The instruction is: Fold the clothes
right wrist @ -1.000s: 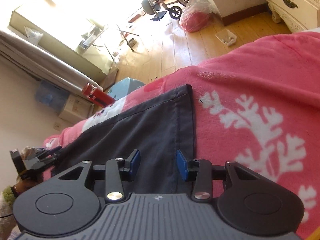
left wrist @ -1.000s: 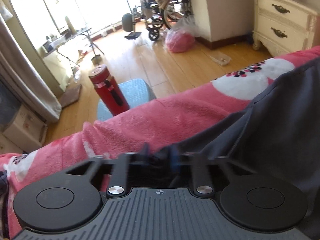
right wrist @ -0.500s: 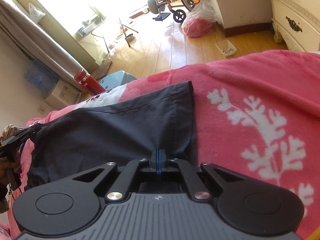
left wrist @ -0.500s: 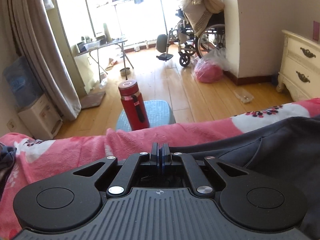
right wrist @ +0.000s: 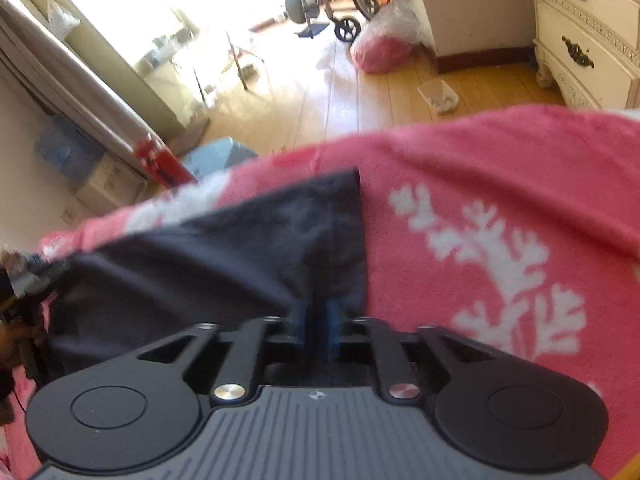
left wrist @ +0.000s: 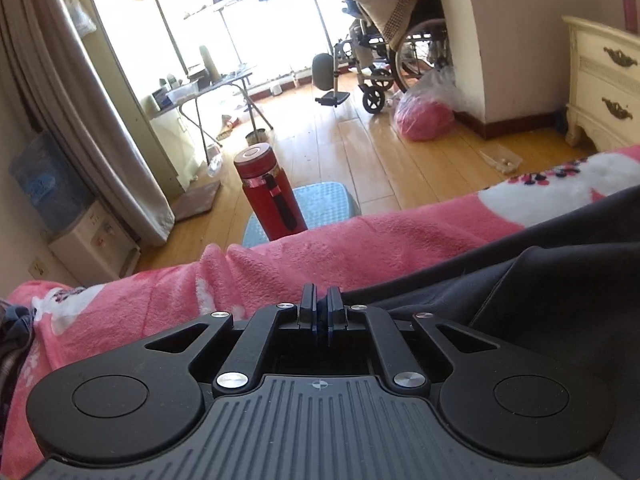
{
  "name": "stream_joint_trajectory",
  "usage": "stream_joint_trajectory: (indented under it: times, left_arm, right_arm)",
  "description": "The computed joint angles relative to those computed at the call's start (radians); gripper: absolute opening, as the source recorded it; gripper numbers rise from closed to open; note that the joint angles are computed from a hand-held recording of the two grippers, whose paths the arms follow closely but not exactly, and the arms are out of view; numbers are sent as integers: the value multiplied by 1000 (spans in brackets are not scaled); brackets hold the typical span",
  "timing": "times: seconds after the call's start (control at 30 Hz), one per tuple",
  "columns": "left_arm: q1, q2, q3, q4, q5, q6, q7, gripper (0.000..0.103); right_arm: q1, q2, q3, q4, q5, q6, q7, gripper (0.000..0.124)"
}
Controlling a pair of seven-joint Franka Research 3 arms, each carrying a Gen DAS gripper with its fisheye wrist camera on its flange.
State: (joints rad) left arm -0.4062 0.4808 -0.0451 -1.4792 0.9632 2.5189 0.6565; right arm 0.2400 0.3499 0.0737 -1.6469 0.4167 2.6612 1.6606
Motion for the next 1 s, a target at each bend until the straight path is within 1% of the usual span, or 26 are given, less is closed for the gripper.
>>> stream_joint_trajectory:
  times: [0.03,0.07,0.17,0.27,0.3,0.37,0.4,0.43,0.5,0.6,0.67,0.7,0.77,0.83,0.87,0.9,0.97,1.0]
  left_arm:
    - [1,-10,0,-9,-2,0,-5,14]
    - [2,-21,-1,-18,-4,0,-11,16]
    - [8,-54,-8,-45,-10,1,-34,18]
    - [18,-83,-22,-76,-19,14,-57,22]
    - [23,-83,-30,-79,-29,16,-46,24]
    - [30,-83,-42,-85,-50,20,-23,25]
    - [33,-82,-47,-89,-61,23,-11,25]
    - [34,-79,-50,-88,-73,20,-4,25]
    - [33,-76,-46,-90,-85,21,-22,25]
    - [35,-89,-40,-99,-92,28,-58,25]
    - [39,-111,-42,-111,-92,27,-52,25]
    - [42,-125,-47,-118,-95,19,-36,25]
    - [51,-157,-60,-129,-110,-13,15,26]
    - [61,-194,-77,-136,-135,-67,85,27]
    - [70,-214,-89,-142,-161,-90,126,27]
    - [80,-233,-101,-149,-194,-110,168,30]
    - [103,-281,-125,-178,-277,-136,245,33]
    - [110,-308,-134,-199,-310,-148,272,34]
  right_arm:
    - [-4,0,2,1,10,26,-7,42]
    - [-9,0,4,2,21,52,-15,42]
    - [-4,79,-15,121,-13,-1,25,42]
    - [-6,167,-22,242,-39,-55,59,42]
    - [-10,195,-18,276,-39,-65,61,37]
    - [8,237,-41,322,-82,-74,96,21]
    - [18,257,-54,345,-106,-80,116,8]
    - [27,278,-65,369,-130,-86,135,4]
    - [46,309,-95,404,-175,-88,198,3]
    - [55,309,-115,405,-217,-76,270,3]
    - [58,274,-113,360,-251,-42,271,5]
    - [37,251,-75,331,-233,-20,203,5]
    - [-24,209,27,287,-160,8,17,5]
    - [-49,214,91,316,-115,-49,-159,5]
    - [-49,222,107,340,-95,-89,-240,5]
    - [-24,249,87,391,-126,-150,-252,5]
    - [71,315,-32,486,-243,-228,-124,5]
    - [109,349,-81,528,-301,-258,-59,3]
